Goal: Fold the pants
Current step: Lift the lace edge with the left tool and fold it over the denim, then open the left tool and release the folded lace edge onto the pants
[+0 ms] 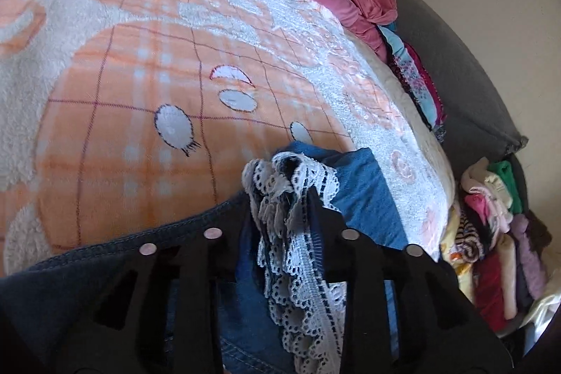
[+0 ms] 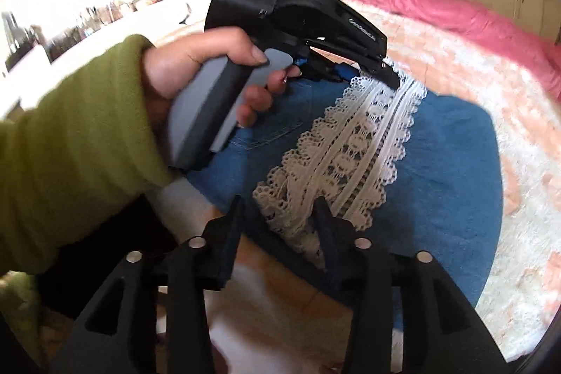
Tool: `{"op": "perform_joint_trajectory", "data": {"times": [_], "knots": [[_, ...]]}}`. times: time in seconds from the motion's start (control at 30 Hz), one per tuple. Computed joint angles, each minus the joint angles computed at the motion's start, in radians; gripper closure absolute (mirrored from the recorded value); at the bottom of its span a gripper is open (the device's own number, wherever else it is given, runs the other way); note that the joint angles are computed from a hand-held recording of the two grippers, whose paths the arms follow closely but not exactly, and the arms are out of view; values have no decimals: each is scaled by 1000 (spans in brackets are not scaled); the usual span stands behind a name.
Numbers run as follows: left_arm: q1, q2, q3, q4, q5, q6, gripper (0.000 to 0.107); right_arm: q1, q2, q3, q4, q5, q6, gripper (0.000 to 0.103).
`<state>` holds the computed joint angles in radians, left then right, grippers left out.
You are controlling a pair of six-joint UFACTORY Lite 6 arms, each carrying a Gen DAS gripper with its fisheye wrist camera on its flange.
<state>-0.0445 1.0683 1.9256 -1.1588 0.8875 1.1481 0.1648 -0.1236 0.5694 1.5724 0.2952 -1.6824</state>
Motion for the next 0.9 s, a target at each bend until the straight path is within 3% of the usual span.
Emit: {"op": "perform_joint_trajectory", "data": {"times": [0.03, 0.07, 0.13, 0.27, 0.4, 0.53, 0.63, 0.73, 0.9], "knots": [[3, -16, -18, -6, -6, 9, 76, -54, -24, -6, -70, 66, 63, 59], [13, -48, -56, -27, -11, 31, 57, -126, -54, -17, -104, 128, 84, 58], [31, -139, -156, -83, -31, 107, 46, -229, -105, -40, -99, 187, 58, 51], [40, -329, -359, -164, -83, 254, 46, -415, -104, -13, -166, 204, 77, 51], [11, -554, -667, -297, -160, 521, 43, -466, -55, -19, -186, 183, 85, 51], [-65, -747, -990, -444, -306, 783, 43, -385, -93, -95, -284, 36, 158, 51], [-91, -764, -1098, -473, -388, 823, 43, -405, -76, -124, -236, 24, 76, 50], [-95, -789, -1197, -623, -416, 1019, 43, -407, -69, -163, -105, 25, -58, 50], [-95, -812, -1220, -637, -427, 1027, 43, -458, -17, -129, -88, 83, -85, 47]]}}
